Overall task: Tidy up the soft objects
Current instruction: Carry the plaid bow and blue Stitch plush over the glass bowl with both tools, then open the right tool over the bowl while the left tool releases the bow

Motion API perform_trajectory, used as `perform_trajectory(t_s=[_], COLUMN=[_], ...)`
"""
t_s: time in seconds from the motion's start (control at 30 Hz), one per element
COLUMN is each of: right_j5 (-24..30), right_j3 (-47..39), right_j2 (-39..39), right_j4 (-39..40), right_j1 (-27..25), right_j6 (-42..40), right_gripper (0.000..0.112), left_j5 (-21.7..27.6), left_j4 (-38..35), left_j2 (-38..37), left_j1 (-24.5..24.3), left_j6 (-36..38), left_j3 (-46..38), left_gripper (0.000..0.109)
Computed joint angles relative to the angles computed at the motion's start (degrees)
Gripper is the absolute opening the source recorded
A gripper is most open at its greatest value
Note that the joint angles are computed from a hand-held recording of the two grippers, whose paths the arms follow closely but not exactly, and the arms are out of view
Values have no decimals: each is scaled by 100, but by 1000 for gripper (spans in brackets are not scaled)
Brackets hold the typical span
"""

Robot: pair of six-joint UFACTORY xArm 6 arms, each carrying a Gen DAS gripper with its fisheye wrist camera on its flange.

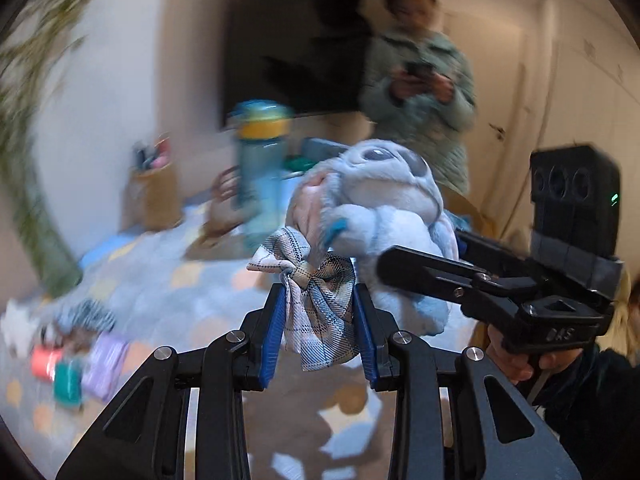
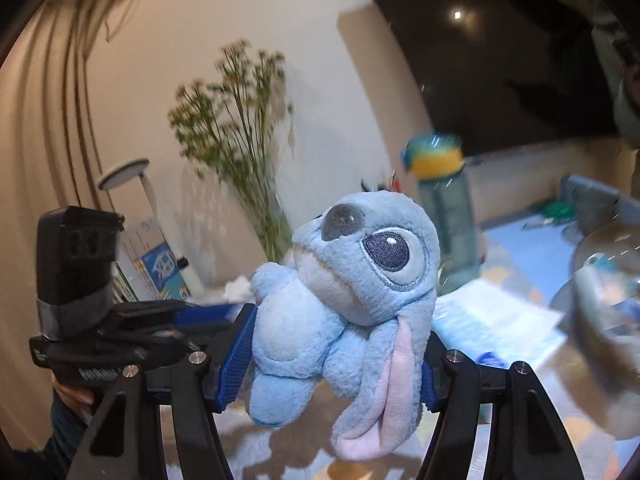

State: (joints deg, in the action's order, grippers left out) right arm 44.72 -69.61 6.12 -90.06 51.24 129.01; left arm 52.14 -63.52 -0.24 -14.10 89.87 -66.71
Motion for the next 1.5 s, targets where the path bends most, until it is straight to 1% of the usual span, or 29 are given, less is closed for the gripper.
perform_trajectory(t_s=[0.03, 0.07, 0.13, 0.17, 0.27, 0.43, 0.6, 0.7, 0.8, 0.87, 0.93, 1.0, 1.03, 1.07, 1.1, 1.13, 1.17, 1.2, 1.23, 1.27, 1.3, 1.4, 1.43, 1.47, 1.5], right_j5=[318, 619, 849, 938, 1271, 1845, 2322, 2744, 3202, 3253, 3144, 3029, 2943, 2795, 2641, 2417, 2181, 2176, 2233, 2407, 2571, 3186, 3480, 3900, 4147], right_j3=[125, 302, 684, 926, 1487, 2128, 2415, 2545, 2728, 2915, 3076, 3253, 3372, 3512, 3644, 3825, 4061, 4245, 4411, 4500, 4576, 4730, 4699, 4584, 4465], right_j2=[-135, -311, -699, -958, -1603, -2382, -2745, -2908, -3046, -3171, -3284, -3402, -3482, -3578, -3679, -3831, -4036, -4188, -4334, -4408, -4507, -4760, -4746, -4631, -4510], right_j4=[123, 219, 279, 334, 599, 980, 1222, 1334, 1518, 1606, 1664, 1713, 1700, 1662, 1617, 1549, 1418, 1258, 1118, 1048, 989, 777, 762, 786, 784], right_j1=[130, 246, 348, 402, 574, 823, 868, 940, 1015, 916, 724, 496, 354, 193, 54, -121, -307, -327, -291, -182, -70, 399, 606, 897, 1075], right_j6=[-71, -67, 152, 330, 670, 1094, 1255, 1301, 1316, 1370, 1442, 1458, 1456, 1470, 1495, 1586, 1886, 2284, 2695, 2963, 3161, 3575, 3619, 3657, 3670], right_gripper=[66, 66, 66, 66, 66, 66, 66, 66, 67, 67, 67, 67, 70, 73, 77, 90, 97, 103, 103, 103, 103, 103, 103, 103, 103], left_j5=[-128, -46, 250, 269, 230, 64, 133, 81, -141, -414, -364, -394, -453, -546, -582, -539, -423, -340, -217, -100, 21, 310, 362, 387, 486], left_j4=[-88, -105, -26, -8, 70, -37, 68, 6, -124, -149, -37, -69, -84, -88, -75, -15, 59, 19, -119, -282, -433, -847, -1199, -1652, -2098], left_j2=[-103, -149, -109, -110, -88, 46, 480, 784, 1155, 1432, 1804, 2148, 2353, 2551, 2743, 2950, 3170, 3245, 3314, 3310, 3277, 3012, 2785, 2539, 2285], left_j1=[-147, -219, -360, -442, -768, -1283, -1696, -1946, -2231, -2426, -2530, -2620, -2666, -2703, -2717, -2700, -2640, -2580, -2490, -2400, -2303, -2032, -1904, -1782, -1634], left_j6=[113, 119, -10, -26, -46, -99, -428, -411, -269, -307, -602, -842, -1039, -1283, -1523, -1837, -2269, -2470, -2633, -2657, -2636, -2370, -2087, -1727, -1341], left_j3=[97, 105, -33, -50, -114, -265, -807, -1126, -1444, -1667, -2039, -2387, -2603, -2815, -3031, -3285, -3563, -3643, -3711, -3688, -3640, -3321, -3020, -2684, -2339], left_gripper=[30, 30, 30, 30, 30, 30, 30, 30, 30, 30, 30, 34, 39, 42, 43, 50, 58, 78, 94, 99, 102, 102, 102, 102, 102])
